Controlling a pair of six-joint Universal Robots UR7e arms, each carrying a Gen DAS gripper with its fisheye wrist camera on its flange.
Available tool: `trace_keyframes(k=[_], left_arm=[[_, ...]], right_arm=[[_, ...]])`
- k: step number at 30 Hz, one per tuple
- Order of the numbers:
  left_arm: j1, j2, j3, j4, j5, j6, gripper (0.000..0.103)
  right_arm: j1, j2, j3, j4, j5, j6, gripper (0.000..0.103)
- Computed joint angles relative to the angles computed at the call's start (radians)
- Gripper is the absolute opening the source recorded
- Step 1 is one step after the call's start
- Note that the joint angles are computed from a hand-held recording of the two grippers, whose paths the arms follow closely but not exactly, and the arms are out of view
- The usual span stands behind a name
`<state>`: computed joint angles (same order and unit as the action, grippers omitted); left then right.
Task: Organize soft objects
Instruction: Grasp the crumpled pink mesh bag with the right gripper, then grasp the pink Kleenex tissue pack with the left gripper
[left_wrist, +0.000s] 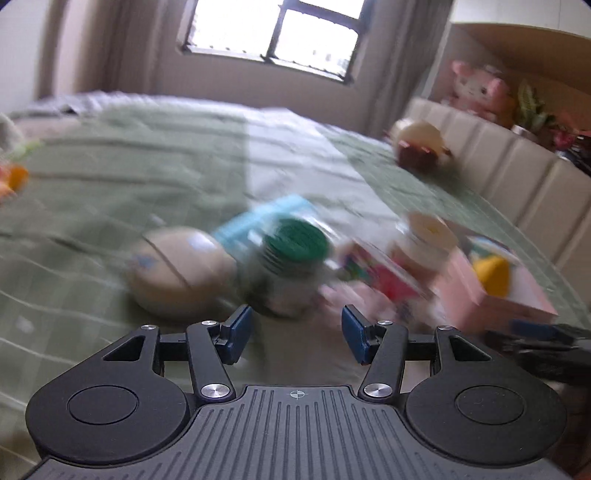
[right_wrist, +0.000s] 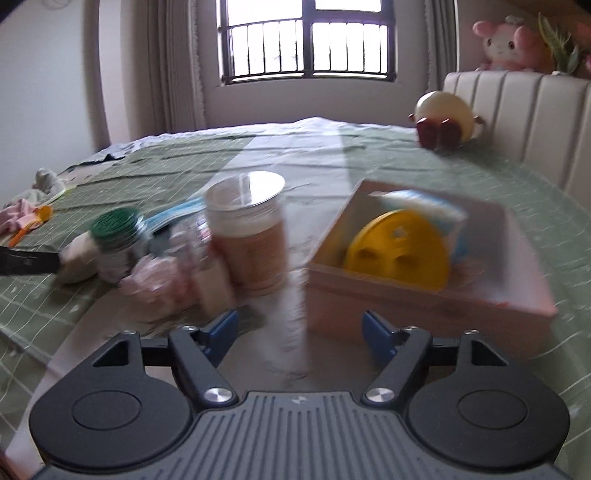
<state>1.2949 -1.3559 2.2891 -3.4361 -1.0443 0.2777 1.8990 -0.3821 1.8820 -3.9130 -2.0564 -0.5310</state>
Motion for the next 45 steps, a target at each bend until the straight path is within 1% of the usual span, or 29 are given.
trace_keyframes(k=[1,3,4,6,8,10,12,13,15,17,21,22,23,24,25,26,27,29,32,33,35,36,37,38,40,43,45], left_arm=[[0.01,0.013,-0.011,0.02,-0.038,-0.016,0.058],[0.017,0.04,-0.029,0.034,-0.083,-0.051,0.058],[0.014,0.045,-0.024,0.026,-0.091,-0.057,0.058],[0.009,0.055,-0.016,-0.012,-0.098,-0.045,0.058],[0.011,0.07,-0.011,-0.049,-0.08,-0.026,0.058],[0.004,0.061,0.012,-0.071,-0.037,-0.017,0.058],[0.009,0.048,0.023,-0.073,0.005,-0.01,0.058],[0.016,0.043,0.023,-0.068,0.012,-0.01,0.058],[0.026,0.026,0.029,-0.057,0.025,-0.023,0.058],[0.038,0.005,0.034,-0.039,0.021,-0.034,0.058],[0.046,-0.019,0.046,-0.027,0.022,-0.044,0.058],[0.049,-0.022,0.046,-0.024,0.019,-0.045,0.058],[0.049,-0.024,0.047,-0.02,0.017,-0.046,0.058],[0.05,-0.025,0.048,-0.018,0.015,-0.045,0.058],[0.046,-0.02,0.049,-0.022,0.018,-0.046,0.058],[0.046,-0.019,0.049,-0.021,0.014,-0.044,0.058],[0.044,-0.019,0.049,-0.019,0.012,-0.045,0.058],[0.039,-0.016,0.051,-0.013,0.007,-0.043,0.058],[0.036,-0.012,0.05,-0.003,-0.005,-0.036,0.058],[0.035,-0.011,0.051,0.0,-0.008,-0.038,0.058],[0.03,-0.007,0.052,0.003,-0.01,-0.039,0.058],[0.026,-0.005,0.052,0.006,-0.009,-0.04,0.058],[0.024,-0.003,0.053,0.007,-0.009,-0.039,0.058],[0.02,-0.001,0.054,0.008,-0.007,-0.039,0.058],[0.013,-0.001,0.057,0.01,-0.005,-0.035,0.058],[0.001,0.001,0.061,0.012,0.006,-0.037,0.058],[-0.002,0.002,0.061,0.011,0.0,-0.036,0.058]], right_arm=[[0.007,0.013,-0.001,-0.009,-0.011,-0.011,0.075],[0.02,0.034,0.003,-0.05,-0.017,-0.062,0.075],[0.029,0.046,0.003,-0.079,-0.018,-0.098,0.075],[0.036,0.05,0.007,-0.102,0.003,-0.138,0.075],[0.041,0.042,0.002,-0.076,0.03,-0.151,0.075],[0.052,0.045,-0.024,-0.033,0.055,-0.171,0.075],[0.07,0.075,-0.074,-0.008,0.056,-0.216,0.074],[0.081,0.099,-0.109,0.006,0.056,-0.251,0.073],[0.098,0.143,-0.174,0.037,0.048,-0.303,0.071],[0.113,0.19,-0.25,0.081,0.031,-0.352,0.07],[0.124,0.262,-0.373,0.155,-0.01,-0.41,0.07],[0.125,0.272,-0.397,0.188,-0.026,-0.412,0.068],[0.124,0.274,-0.406,0.212,-0.035,-0.408,0.061],[0.123,0.272,-0.41,0.243,-0.045,-0.397,0.045],[0.123,0.263,-0.407,0.274,-0.057,-0.378,0.036],[0.122,0.254,-0.396,0.277,-0.06,-0.365,0.023],[0.123,0.241,-0.376,0.26,-0.056,-0.352,0.02],[0.126,0.21,-0.325,0.194,-0.045,-0.335,0.017],[0.134,0.172,-0.256,0.044,-0.052,-0.327,0.016],[0.135,0.169,-0.249,-0.008,-0.065,-0.334,0.016],[0.134,0.187,-0.262,-0.13,-0.113,-0.384,0.016],[0.13,0.2,-0.279,-0.171,-0.139,-0.413,0.016],[0.124,0.21,-0.296,-0.187,-0.169,-0.431,0.016],[0.116,0.213,-0.307,-0.176,-0.196,-0.425,0.016],[0.1,0.208,-0.307,-0.128,-0.21,-0.378,0.016],[0.078,0.2,-0.291,-0.043,-0.163,-0.298,0.016],[0.073,0.197,-0.29,0.025,-0.123,-0.235,0.016]])
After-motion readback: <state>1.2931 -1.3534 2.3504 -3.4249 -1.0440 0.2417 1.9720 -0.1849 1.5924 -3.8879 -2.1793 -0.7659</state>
